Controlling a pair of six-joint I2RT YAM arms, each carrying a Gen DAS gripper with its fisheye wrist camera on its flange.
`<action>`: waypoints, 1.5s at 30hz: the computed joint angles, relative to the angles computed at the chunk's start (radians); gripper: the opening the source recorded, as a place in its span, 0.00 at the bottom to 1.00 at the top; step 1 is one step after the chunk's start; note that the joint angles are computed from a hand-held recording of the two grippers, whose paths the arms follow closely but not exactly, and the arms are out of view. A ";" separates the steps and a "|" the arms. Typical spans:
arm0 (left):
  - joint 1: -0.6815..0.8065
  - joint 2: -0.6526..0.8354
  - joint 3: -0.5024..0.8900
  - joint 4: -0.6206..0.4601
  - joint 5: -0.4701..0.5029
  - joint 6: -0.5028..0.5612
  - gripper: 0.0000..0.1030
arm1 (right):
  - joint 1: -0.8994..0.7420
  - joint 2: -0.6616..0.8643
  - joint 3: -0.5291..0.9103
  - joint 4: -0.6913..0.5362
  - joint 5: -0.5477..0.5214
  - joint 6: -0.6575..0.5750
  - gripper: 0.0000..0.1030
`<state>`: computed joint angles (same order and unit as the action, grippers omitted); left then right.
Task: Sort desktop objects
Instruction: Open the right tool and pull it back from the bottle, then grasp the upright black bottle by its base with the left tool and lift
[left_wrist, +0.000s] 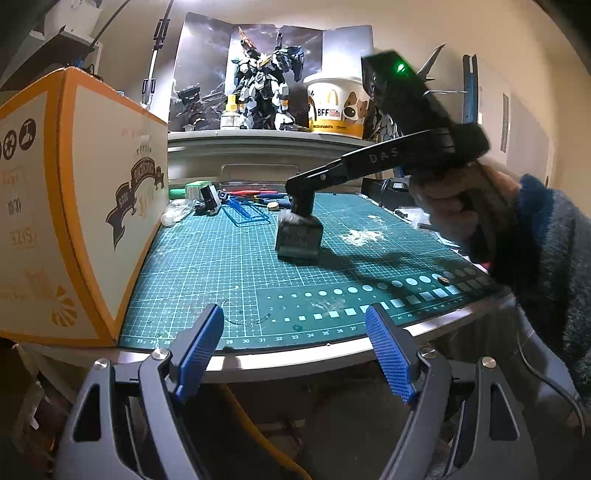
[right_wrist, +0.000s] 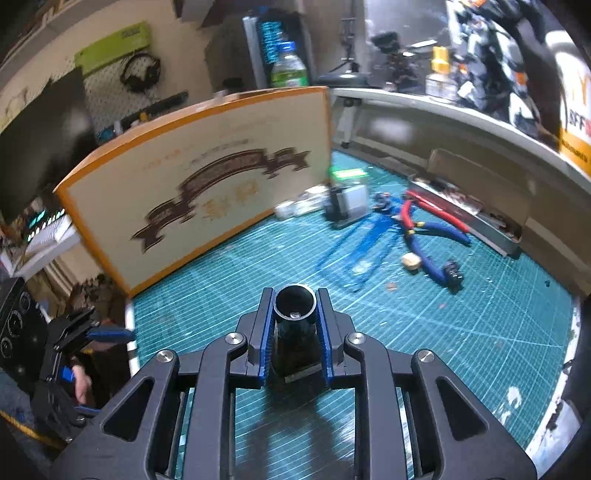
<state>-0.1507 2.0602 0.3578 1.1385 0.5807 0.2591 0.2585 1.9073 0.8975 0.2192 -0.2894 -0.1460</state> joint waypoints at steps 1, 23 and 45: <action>0.000 -0.001 -0.003 0.004 0.000 0.000 0.77 | 0.021 -0.016 -0.015 -0.004 0.012 0.000 0.19; -0.291 0.124 0.126 0.166 -0.427 -0.198 0.77 | 0.010 -0.416 -0.499 0.348 0.064 0.195 0.46; -0.238 0.112 0.185 0.046 -0.359 -0.208 0.43 | -0.059 -0.323 -0.693 0.569 0.004 0.263 0.46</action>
<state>-0.3885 2.1719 0.5432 1.1846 0.2220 0.0508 0.1991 1.5843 0.2045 0.7883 -0.2852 0.1175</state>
